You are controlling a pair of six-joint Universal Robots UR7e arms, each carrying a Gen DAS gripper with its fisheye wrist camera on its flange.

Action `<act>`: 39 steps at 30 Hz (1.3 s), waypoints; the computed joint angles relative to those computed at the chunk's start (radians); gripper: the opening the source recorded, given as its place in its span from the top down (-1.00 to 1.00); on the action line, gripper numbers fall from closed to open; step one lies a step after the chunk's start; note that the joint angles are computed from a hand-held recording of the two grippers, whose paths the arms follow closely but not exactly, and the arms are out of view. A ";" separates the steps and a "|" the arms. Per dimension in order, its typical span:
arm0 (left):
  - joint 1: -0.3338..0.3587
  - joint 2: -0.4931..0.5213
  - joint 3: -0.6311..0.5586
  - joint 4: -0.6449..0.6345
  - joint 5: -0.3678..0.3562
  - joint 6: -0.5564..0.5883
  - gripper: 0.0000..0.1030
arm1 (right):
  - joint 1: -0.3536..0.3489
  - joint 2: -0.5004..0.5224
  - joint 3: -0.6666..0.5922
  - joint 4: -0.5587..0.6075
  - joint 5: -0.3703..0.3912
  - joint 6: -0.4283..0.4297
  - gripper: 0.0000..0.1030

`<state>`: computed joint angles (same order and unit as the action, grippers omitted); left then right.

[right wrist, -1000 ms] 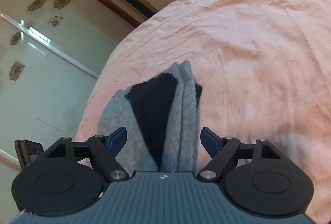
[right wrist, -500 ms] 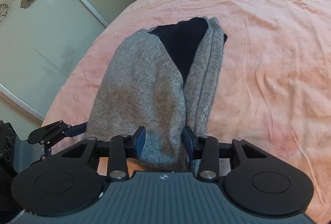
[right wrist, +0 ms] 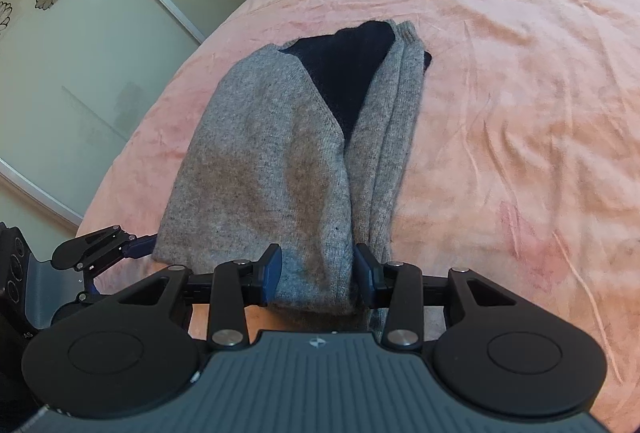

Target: Fold small clothes

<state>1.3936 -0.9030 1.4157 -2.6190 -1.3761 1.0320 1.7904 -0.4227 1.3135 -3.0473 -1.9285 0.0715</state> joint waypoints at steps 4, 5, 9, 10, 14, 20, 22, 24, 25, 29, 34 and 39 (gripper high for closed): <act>0.003 0.004 -0.002 -0.037 0.015 -0.033 0.07 | 0.000 -0.001 0.002 0.005 0.006 -0.011 0.33; 0.003 0.008 -0.006 -0.045 0.019 -0.044 0.07 | -0.001 0.000 0.002 0.007 0.006 -0.013 0.42; 0.004 0.018 -0.011 -0.068 -0.013 -0.063 0.77 | -0.010 0.000 0.004 0.004 0.018 -0.011 0.65; 0.003 0.018 -0.004 -0.087 -0.020 -0.063 0.78 | -0.011 0.001 0.006 0.001 0.022 -0.013 0.68; 0.013 0.000 -0.011 -0.106 -0.031 -0.061 0.86 | 0.002 -0.014 0.025 0.006 0.008 -0.024 0.76; 0.028 0.028 -0.047 -0.072 0.007 -0.076 0.86 | -0.010 -0.025 0.084 -0.029 0.035 0.006 0.87; 0.036 0.004 -0.054 -0.005 -0.037 -0.069 0.81 | -0.011 -0.031 0.075 -0.015 0.046 0.037 0.82; 0.053 -0.012 -0.058 0.020 -0.086 -0.067 0.72 | -0.009 -0.050 0.079 -0.025 0.063 0.038 0.40; 0.061 -0.013 -0.061 0.017 -0.108 -0.078 0.67 | -0.009 -0.056 0.084 -0.077 0.071 0.032 0.24; 0.079 0.009 -0.068 -0.027 -0.132 -0.171 0.10 | -0.045 -0.027 0.001 -0.204 0.196 0.096 -0.09; 0.083 0.024 -0.075 -0.047 -0.103 -0.215 -0.29 | -0.065 0.117 -0.332 0.058 0.098 0.147 -0.09; 0.090 0.025 -0.088 -0.026 -0.123 -0.230 -0.37 | -0.070 0.200 -0.477 0.175 0.068 0.129 0.72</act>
<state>1.4832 -0.8779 1.3282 -2.6447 -1.4991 0.8020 1.7204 -0.2225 0.8360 -2.8724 -1.8603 0.2008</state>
